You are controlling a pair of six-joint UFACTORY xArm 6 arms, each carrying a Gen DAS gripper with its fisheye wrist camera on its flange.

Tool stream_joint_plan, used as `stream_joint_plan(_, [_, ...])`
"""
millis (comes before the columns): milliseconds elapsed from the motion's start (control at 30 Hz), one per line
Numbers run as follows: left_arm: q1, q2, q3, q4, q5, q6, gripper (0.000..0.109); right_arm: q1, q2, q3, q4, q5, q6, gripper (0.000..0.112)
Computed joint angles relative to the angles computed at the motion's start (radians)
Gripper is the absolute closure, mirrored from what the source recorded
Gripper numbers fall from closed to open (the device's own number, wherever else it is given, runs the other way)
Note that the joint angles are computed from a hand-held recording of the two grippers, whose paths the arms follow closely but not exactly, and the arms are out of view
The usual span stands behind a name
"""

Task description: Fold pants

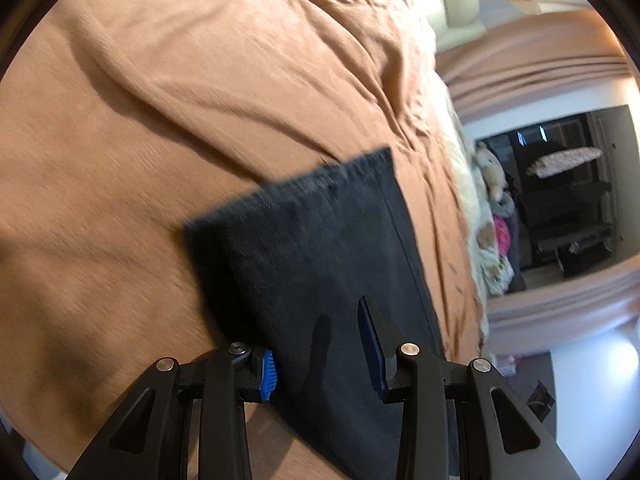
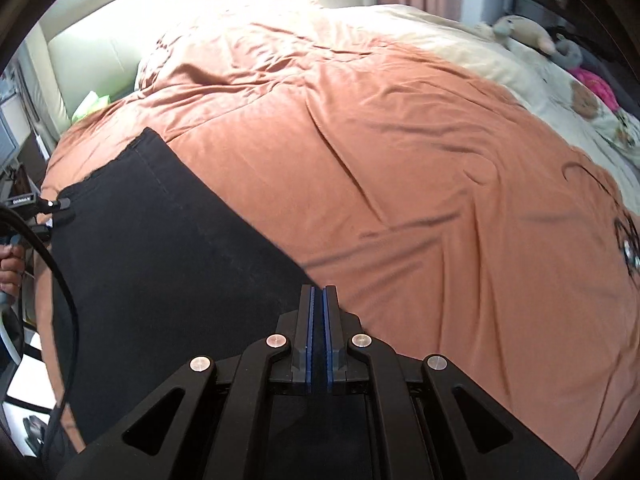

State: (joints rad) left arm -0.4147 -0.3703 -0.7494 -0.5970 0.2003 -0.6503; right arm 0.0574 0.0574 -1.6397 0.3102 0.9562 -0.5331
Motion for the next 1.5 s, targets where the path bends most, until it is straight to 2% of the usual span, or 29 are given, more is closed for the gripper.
stream_joint_plan(67, [-0.017,0.016,-0.016,-0.070,0.008,0.075,0.072,-0.008,-0.074,0.085,-0.009,-0.024,0.014,0.111])
stream_joint_plan(100, [-0.018,0.018,-0.018,-0.059,0.011,0.074,0.072,-0.013,-0.113,0.130,-0.014,-0.038,0.024,0.111])
stream_joint_plan(200, [-0.018,0.023,-0.022,-0.129,-0.006,0.138,0.072,-0.033,-0.200,0.210,-0.008,-0.028,0.077,0.111])
stream_joint_plan(400, [-0.019,0.037,-0.036,-0.225,-0.030,0.230,0.072,-0.088,-0.375,0.359,0.027,0.057,0.170,0.111])
stream_joint_plan(600, [-0.008,0.054,-0.055,-0.307,-0.035,0.300,0.072,-0.123,-0.482,0.439,0.071,0.136,0.212,0.111])
stream_joint_plan(633, [-0.007,0.053,-0.055,-0.312,-0.043,0.302,0.078,-0.130,-0.496,0.451,0.082,0.153,0.215,0.111])
stream_joint_plan(667, [-0.008,0.044,-0.047,-0.314,-0.054,0.306,0.092,-0.136,-0.508,0.461,0.092,0.176,0.219,0.111])
stream_joint_plan(733, [0.000,0.030,-0.046,-0.287,-0.050,0.291,0.104,-0.148,-0.525,0.476,0.100,0.209,0.224,0.111])
stream_joint_plan(833, [-0.002,0.021,-0.061,-0.305,-0.060,0.315,0.105,-0.151,-0.535,0.490,0.082,0.229,0.229,0.111])
stream_joint_plan(900, [0.002,0.010,-0.066,-0.274,-0.068,0.295,0.105,-0.170,-0.524,0.485,0.106,0.252,0.247,0.111])
stream_joint_plan(933, [0.010,0.000,-0.061,-0.219,-0.067,0.242,0.105,-0.174,-0.516,0.481,0.114,0.261,0.260,0.111])
stream_joint_plan(1067, [0.058,-0.013,-0.066,-0.064,0.048,0.094,0.105,-0.180,-0.504,0.475,0.116,0.261,0.268,0.111])
stream_joint_plan(1100, [0.071,-0.015,-0.067,-0.010,0.088,0.044,0.103,-0.179,-0.506,0.476,0.116,0.264,0.266,0.111])
stream_joint_plan(1133, [0.084,-0.026,-0.062,0.037,0.129,-0.005,0.096,-0.181,-0.508,0.477,0.116,0.268,0.261,0.111])
stream_joint_plan(1167, [0.092,-0.039,-0.050,0.062,0.154,-0.038,0.081,-0.181,-0.510,0.478,0.113,0.269,0.258,0.111])
stream_joint_plan(1267, [0.089,-0.102,0.020,0.114,0.124,-0.111,0.053,-0.190,-0.495,0.464,0.116,0.273,0.247,0.111])
stream_joint_plan(1400, [0.091,-0.159,0.075,0.127,0.116,-0.149,0.048,-0.209,-0.482,0.446,0.144,0.300,0.232,0.111])
stream_joint_plan(1500, [0.098,-0.163,0.089,0.091,0.120,-0.123,0.047,-0.225,-0.484,0.440,0.146,0.317,0.224,0.111])
